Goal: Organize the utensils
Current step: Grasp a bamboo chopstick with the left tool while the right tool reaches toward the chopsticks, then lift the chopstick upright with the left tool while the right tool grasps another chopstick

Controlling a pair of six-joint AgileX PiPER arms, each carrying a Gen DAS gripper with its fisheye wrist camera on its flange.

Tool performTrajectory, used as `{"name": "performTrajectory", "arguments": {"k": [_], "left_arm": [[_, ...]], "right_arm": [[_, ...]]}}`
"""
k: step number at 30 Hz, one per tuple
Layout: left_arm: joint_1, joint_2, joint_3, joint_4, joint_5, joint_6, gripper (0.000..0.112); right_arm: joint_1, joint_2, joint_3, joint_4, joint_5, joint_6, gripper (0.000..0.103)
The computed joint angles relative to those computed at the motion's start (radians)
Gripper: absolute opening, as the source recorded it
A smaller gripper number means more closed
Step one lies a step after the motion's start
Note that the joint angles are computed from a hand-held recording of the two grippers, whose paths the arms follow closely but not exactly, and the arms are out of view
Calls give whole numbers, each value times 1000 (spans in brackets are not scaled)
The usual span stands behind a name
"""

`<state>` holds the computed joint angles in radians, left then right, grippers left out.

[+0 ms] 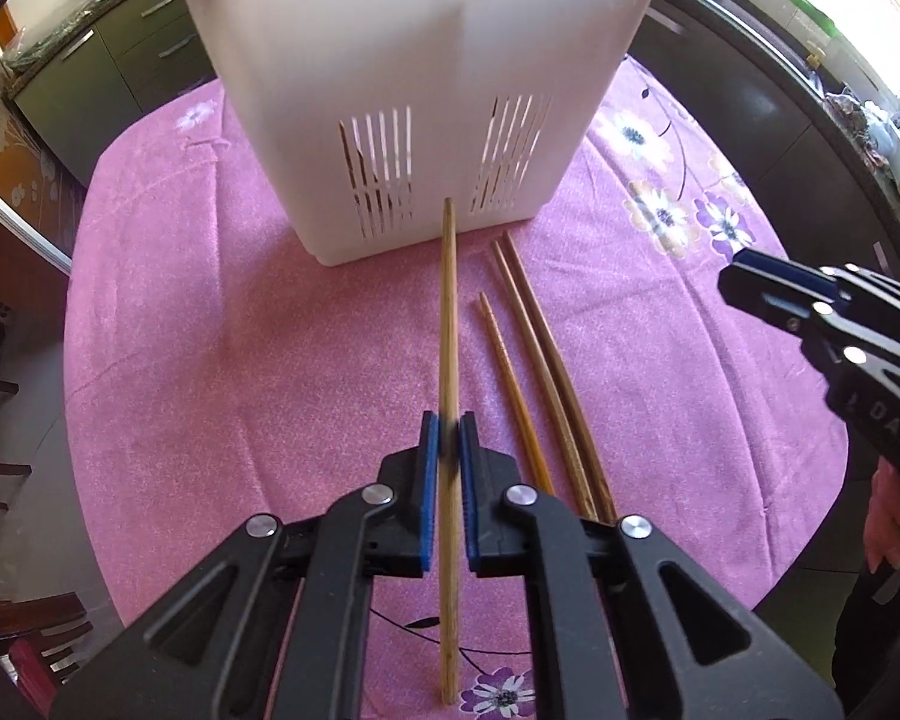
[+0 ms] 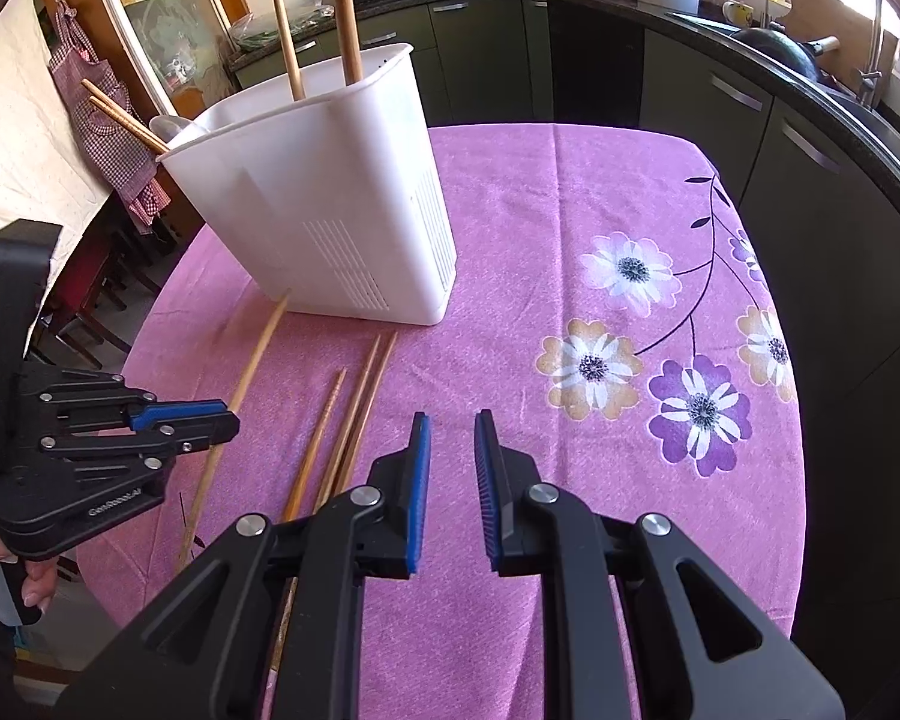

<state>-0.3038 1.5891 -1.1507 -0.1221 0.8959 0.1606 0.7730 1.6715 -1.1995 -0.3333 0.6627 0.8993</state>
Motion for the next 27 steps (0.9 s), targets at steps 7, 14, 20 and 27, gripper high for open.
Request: {"name": "performTrajectory", "arguments": {"k": [7,14,20,27], "left_arm": [[52,-167,13,-52,47,55,7],[100,-292,64,-79,29,107,7],[141,-351,104,-112,25,158,7],[150,-381,126,-122,14,184,7]], "right_arm": [[26,31,-49,13,29,-28,16],[-19,142,-139,267,53,-251,17],[-42,245,-229,357,96,-314,17],[-15,325,-342,302,173,-267,17]]}}
